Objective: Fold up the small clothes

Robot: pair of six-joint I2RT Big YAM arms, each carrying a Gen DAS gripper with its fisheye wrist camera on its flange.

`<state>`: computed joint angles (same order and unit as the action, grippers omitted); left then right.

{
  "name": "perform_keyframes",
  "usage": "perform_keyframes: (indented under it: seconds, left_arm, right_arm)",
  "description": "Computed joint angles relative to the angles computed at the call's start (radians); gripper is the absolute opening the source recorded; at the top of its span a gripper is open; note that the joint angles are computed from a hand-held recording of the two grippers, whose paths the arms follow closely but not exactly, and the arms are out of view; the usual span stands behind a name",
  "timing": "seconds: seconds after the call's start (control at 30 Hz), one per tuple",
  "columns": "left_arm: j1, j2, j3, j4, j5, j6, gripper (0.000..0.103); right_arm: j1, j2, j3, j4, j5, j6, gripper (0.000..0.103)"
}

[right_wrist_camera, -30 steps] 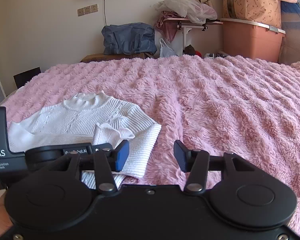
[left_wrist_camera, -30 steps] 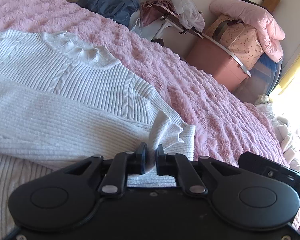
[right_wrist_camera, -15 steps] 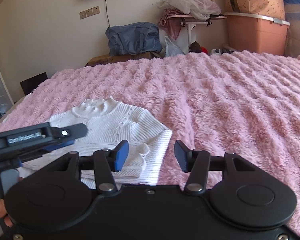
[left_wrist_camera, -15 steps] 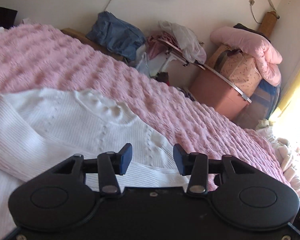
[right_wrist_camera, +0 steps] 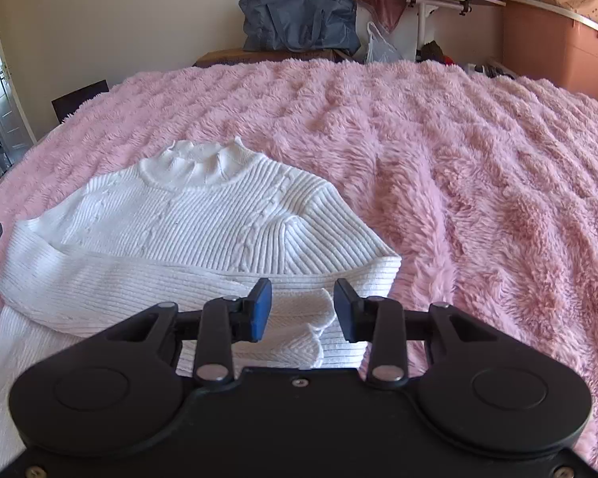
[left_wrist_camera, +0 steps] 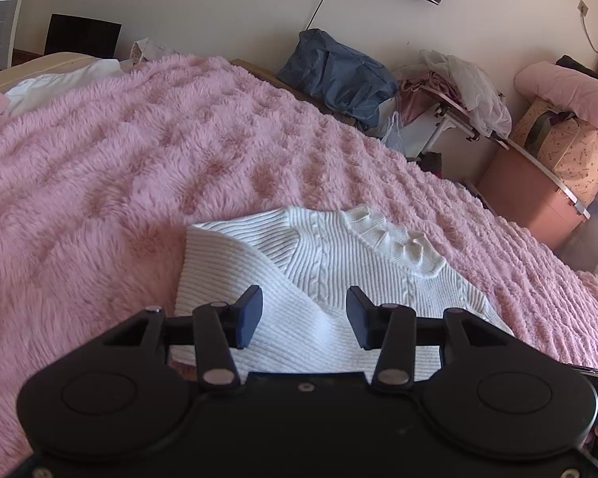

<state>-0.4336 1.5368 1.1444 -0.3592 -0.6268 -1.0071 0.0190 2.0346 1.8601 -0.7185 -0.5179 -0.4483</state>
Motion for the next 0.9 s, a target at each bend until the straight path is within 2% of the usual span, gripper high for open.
perform_keyframes:
  seconds: [0.17, 0.23, 0.33, 0.5, 0.6, 0.7, 0.83, 0.9]
  left_arm:
    - [0.002, 0.021, -0.011, 0.018, 0.01, -0.008, 0.047]
    - [0.001, 0.022, -0.014, 0.024, 0.006, -0.01, 0.047]
    - [0.003, 0.025, -0.01, 0.029, 0.006, -0.006, 0.047]
    - [0.01, 0.013, 0.001, 0.043, -0.015, 0.034, 0.047]
    - [0.022, 0.01, 0.002, 0.06, -0.024, 0.055, 0.048]
    - [0.045, 0.033, 0.024, 0.049, -0.006, 0.081, 0.048]
    - [0.077, 0.081, 0.055, 0.016, 0.018, 0.095, 0.048]
    - [0.094, 0.099, 0.052, 0.02, 0.055, 0.093, 0.048]
  right_arm:
    - [0.008, 0.018, 0.012, -0.016, 0.021, -0.036, 0.034]
    - [0.009, 0.024, 0.025, -0.047, 0.002, -0.055, 0.009]
    - [0.009, -0.004, -0.016, 0.013, -0.004, -0.052, 0.009]
    - [-0.008, -0.025, -0.017, 0.065, -0.038, -0.002, 0.009]
    - [-0.014, -0.024, -0.018, 0.119, -0.008, 0.032, 0.009]
    - [-0.02, 0.026, 0.052, 0.038, -0.017, 0.043, 0.009]
    - [-0.009, 0.035, 0.016, 0.068, 0.052, 0.04, 0.009]
    - [-0.008, 0.032, -0.005, 0.09, 0.065, 0.04, 0.009]
